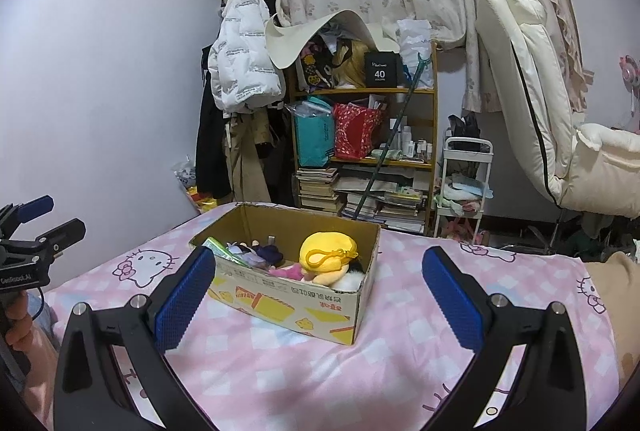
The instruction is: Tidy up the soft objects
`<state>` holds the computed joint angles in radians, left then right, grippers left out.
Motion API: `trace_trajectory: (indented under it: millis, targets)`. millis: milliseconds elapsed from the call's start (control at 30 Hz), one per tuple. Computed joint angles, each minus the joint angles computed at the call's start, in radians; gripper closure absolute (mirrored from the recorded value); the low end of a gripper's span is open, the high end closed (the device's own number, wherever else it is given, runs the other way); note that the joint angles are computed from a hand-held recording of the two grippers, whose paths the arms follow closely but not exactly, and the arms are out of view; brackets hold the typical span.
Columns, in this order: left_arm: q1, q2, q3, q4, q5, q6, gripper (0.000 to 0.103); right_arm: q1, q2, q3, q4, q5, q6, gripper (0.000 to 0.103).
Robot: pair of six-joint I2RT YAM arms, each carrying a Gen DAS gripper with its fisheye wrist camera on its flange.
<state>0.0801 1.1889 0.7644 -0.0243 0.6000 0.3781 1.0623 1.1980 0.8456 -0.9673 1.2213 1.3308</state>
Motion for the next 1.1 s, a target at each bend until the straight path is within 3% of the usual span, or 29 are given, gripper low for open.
trace_trajectory:
  millis: [300,1100]
  targets:
    - [-0.007,-0.007,-0.033,0.035,-0.001,0.021,0.002,0.014,0.016,0.003,-0.046,0.015,0.06,0.0]
    - [0.004,0.004,-0.028,0.024,0.012,0.023,0.001,0.019,0.007,0.001,-0.063,0.02,0.067,0.0]
